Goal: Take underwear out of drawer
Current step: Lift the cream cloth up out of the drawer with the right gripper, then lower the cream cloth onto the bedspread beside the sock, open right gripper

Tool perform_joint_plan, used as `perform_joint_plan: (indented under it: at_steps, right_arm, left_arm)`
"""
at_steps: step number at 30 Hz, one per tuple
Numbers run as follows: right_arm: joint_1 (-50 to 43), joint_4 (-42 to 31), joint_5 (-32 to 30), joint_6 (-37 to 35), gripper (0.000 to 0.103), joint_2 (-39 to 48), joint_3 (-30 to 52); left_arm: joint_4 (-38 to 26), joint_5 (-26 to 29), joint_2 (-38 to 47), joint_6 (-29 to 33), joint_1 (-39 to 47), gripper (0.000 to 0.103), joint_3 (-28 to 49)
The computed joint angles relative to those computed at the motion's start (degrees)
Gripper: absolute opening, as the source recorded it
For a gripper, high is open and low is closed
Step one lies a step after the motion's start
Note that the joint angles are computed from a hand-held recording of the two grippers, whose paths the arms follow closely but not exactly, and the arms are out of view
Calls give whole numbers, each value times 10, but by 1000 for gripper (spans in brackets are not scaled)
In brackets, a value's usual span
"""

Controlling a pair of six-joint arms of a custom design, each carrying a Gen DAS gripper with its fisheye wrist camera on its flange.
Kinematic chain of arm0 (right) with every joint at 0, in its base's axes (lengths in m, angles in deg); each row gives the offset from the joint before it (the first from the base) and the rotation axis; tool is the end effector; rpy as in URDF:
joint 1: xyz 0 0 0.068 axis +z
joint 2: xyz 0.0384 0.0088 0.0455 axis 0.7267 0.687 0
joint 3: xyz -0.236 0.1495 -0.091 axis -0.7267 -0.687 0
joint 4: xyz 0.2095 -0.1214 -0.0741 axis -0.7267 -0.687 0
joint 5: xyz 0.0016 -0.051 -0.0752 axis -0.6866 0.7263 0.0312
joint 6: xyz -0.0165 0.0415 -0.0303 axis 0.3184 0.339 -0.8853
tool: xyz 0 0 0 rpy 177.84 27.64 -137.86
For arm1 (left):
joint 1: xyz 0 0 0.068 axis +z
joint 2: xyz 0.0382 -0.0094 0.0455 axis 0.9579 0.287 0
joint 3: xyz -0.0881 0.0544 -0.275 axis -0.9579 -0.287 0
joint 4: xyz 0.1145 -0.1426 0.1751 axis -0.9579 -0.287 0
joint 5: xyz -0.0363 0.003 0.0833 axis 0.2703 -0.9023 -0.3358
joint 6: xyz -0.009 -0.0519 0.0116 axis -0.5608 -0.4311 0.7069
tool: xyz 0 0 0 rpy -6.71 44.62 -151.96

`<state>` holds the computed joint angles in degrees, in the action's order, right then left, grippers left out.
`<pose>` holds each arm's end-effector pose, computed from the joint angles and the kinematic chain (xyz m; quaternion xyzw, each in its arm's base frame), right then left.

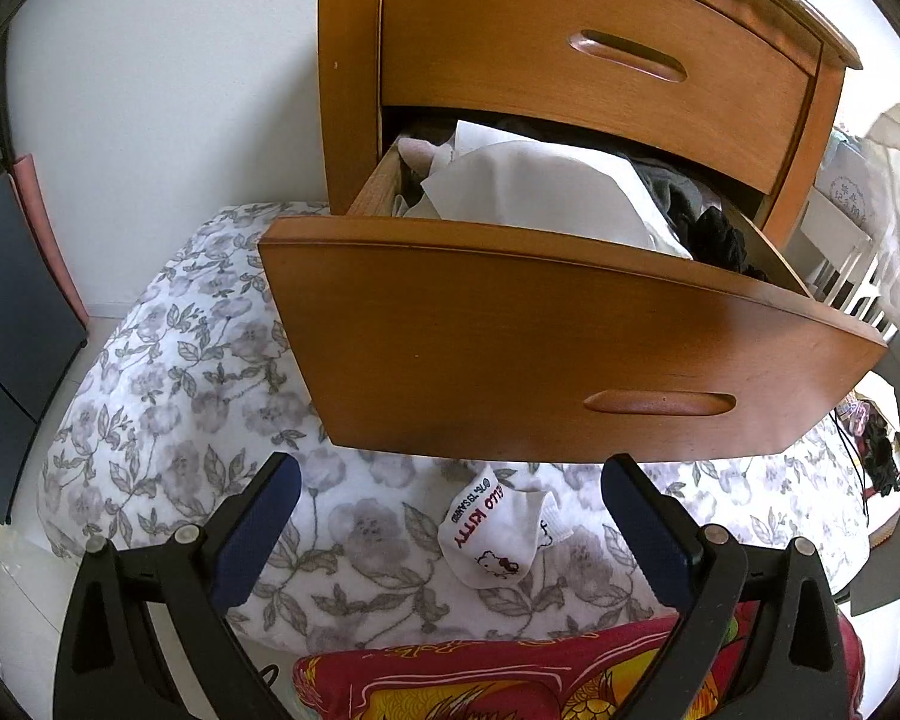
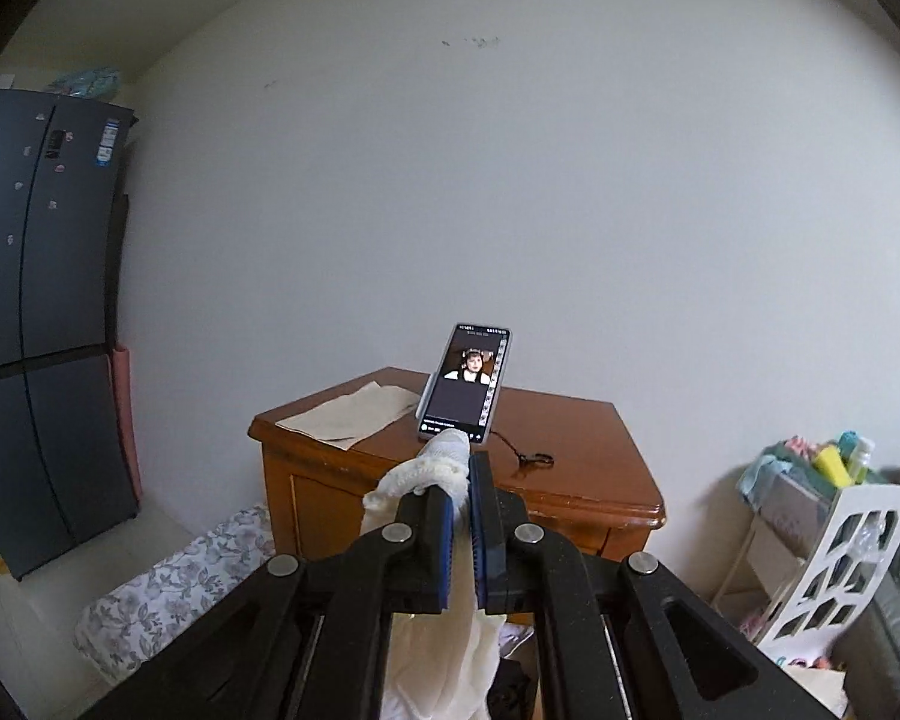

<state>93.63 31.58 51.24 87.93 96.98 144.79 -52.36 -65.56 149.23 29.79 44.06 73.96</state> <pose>0.1995 0.1934 0.4926 -0.1986 0.7476 0.0889 0.6275 0.1954 -0.0928 0.1805 -0.1354 0.9302 0.0129 0.3409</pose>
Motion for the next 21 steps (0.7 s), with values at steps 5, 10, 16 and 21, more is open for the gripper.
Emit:
perform_joint_plan:
  at_steps: [5,10,16,21]
  right_arm:
    - [22,-26,16,-3,5,-24,-6]
    - [44,-43,33,-8,5,-48,-24]
    - [46,-87,27,-1,6,-47,-44]
    - [16,-114,-21,33,6,-29,-78]
  left_arm:
    - [0,-2,1,-1,-1,100,0]
    - [-4,-5,-3,-3,-3,100,-2]
    - [-11,-13,-4,-8,-7,100,1]
    - [-11,-11,-4,-8,-4,100,1]
